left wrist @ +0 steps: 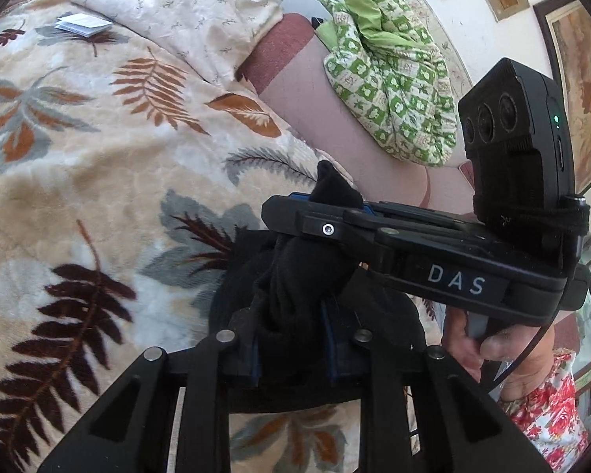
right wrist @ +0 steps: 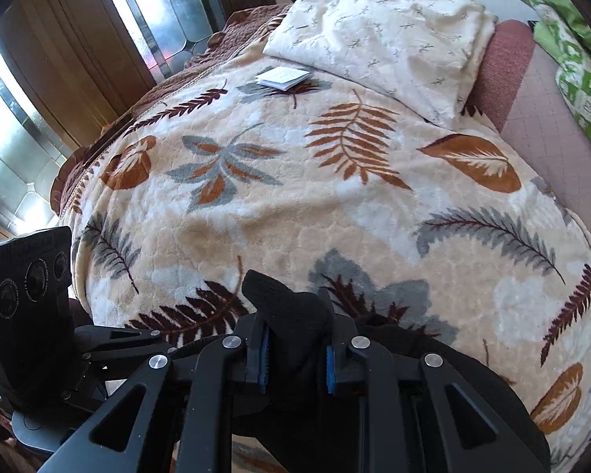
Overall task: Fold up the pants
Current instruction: 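Lift the held corner with the right gripper and fold it over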
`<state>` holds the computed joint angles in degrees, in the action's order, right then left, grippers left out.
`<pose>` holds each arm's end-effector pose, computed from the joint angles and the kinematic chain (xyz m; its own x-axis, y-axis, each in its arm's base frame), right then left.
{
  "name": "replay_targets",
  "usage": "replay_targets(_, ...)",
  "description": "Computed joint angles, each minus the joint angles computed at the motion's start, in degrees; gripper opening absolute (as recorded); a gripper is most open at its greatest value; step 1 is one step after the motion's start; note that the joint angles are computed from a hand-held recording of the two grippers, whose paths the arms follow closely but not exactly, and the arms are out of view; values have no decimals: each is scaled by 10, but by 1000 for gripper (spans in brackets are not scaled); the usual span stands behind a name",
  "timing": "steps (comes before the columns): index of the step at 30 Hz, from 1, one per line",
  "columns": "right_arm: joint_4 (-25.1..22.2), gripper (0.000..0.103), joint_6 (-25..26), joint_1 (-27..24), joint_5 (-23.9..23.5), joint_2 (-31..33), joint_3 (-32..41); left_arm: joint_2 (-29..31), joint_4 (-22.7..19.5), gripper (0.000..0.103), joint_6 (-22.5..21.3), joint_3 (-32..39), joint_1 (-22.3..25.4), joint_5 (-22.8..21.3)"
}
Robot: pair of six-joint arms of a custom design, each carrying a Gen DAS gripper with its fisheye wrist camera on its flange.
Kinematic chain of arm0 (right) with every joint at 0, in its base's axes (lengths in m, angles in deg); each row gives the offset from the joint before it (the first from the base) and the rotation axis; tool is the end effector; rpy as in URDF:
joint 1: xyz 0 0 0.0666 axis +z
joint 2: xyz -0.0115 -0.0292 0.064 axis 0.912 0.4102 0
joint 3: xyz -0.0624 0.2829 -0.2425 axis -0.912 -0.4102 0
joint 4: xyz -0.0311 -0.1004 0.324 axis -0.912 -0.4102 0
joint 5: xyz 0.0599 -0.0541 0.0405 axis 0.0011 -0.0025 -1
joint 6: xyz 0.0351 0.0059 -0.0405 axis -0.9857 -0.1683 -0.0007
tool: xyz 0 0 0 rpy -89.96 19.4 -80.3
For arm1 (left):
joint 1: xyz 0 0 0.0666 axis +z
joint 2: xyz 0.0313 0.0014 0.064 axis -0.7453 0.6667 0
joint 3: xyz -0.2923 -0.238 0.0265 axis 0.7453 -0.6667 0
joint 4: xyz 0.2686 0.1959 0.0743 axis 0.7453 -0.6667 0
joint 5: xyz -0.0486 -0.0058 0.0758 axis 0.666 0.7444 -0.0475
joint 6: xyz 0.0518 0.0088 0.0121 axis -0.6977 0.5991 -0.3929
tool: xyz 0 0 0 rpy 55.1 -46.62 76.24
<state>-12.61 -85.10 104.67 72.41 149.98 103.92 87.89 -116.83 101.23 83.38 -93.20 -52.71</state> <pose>0.3814 0.3095 0.5570 -0.8063 -0.3258 -0.4938 -0.4597 0.8704 0.1762 0.3148 -0.3278 0.4912 -0.8716 -0.1155 -0.4765 0.2902 0.6617 -0.6913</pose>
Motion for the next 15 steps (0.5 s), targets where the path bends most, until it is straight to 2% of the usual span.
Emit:
replay_targets(9, 105, 22, -16, -98, -26, -167, -252, 139, -74, 23, 7, 168, -80, -15)
replay_targets(12, 134, 22, -18, -134, -41, -211, -321, 185, -112, 24, -6, 231, -102, -29)
replay_targets(14, 155, 27, -23, -157, -52, -238, -365, 202, -132, 32, -13, 255, -114, -38)
replay_targets(15, 164, 34, -27, -168, -55, -251, -385, 207, -137, 36, -16, 261, -119, -36)
